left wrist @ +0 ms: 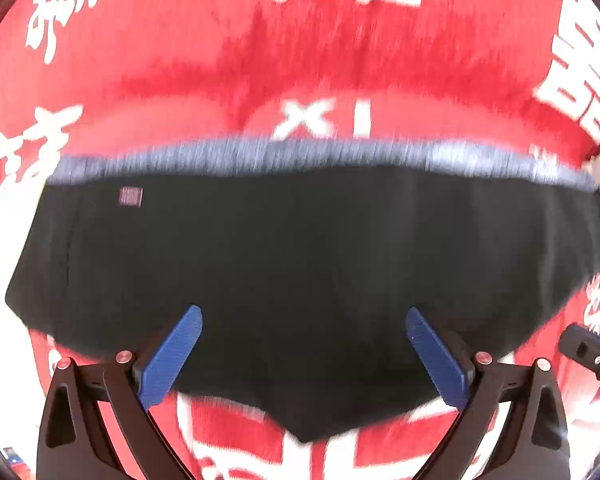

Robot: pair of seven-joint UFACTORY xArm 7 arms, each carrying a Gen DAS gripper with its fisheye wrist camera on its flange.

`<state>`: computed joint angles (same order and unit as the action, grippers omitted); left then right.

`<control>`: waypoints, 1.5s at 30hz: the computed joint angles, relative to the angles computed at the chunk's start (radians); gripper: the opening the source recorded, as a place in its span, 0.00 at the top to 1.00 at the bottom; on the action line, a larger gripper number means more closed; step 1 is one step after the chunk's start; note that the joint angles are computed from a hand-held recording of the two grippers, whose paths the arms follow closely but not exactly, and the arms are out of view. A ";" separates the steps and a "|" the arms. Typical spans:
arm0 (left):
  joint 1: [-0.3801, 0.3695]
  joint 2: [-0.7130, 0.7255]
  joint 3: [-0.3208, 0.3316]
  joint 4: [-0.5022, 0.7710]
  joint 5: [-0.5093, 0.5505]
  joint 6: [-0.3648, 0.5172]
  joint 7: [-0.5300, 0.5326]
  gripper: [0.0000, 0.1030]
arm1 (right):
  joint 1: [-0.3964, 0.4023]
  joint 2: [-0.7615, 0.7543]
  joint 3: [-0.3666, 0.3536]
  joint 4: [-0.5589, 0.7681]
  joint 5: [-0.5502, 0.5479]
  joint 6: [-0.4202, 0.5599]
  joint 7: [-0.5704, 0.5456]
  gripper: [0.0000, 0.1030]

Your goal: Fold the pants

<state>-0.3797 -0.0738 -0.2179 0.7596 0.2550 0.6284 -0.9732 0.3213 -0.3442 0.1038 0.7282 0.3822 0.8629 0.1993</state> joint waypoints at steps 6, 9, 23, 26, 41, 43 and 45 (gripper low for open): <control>-0.002 0.236 0.051 0.246 0.102 0.024 -0.076 0.00 | -0.045 0.266 -0.007 0.226 -0.072 -0.078 -0.069 0.56; -0.036 0.317 0.087 0.325 0.134 0.046 -0.128 0.00 | -0.066 0.374 -0.003 0.314 -0.045 -0.091 -0.100 0.72; -0.068 0.364 0.136 0.295 0.122 -0.031 -0.201 0.00 | -0.137 0.492 -0.048 0.368 -0.339 -0.194 0.054 0.80; -0.071 0.356 0.136 0.286 0.121 -0.031 -0.214 0.00 | -0.159 0.438 -0.045 0.360 -0.341 -0.128 0.065 0.71; -0.124 0.392 0.132 0.395 0.214 0.131 -0.241 0.00 | -0.141 0.199 -0.013 0.060 -0.348 -0.168 -0.045 0.18; -0.131 0.400 0.130 0.414 0.218 0.159 -0.249 0.00 | -0.137 0.213 -0.010 0.073 -0.342 -0.160 -0.047 0.18; -0.131 0.398 0.129 0.414 0.219 0.169 -0.252 0.00 | -0.135 0.223 -0.008 0.080 -0.335 -0.164 -0.037 0.18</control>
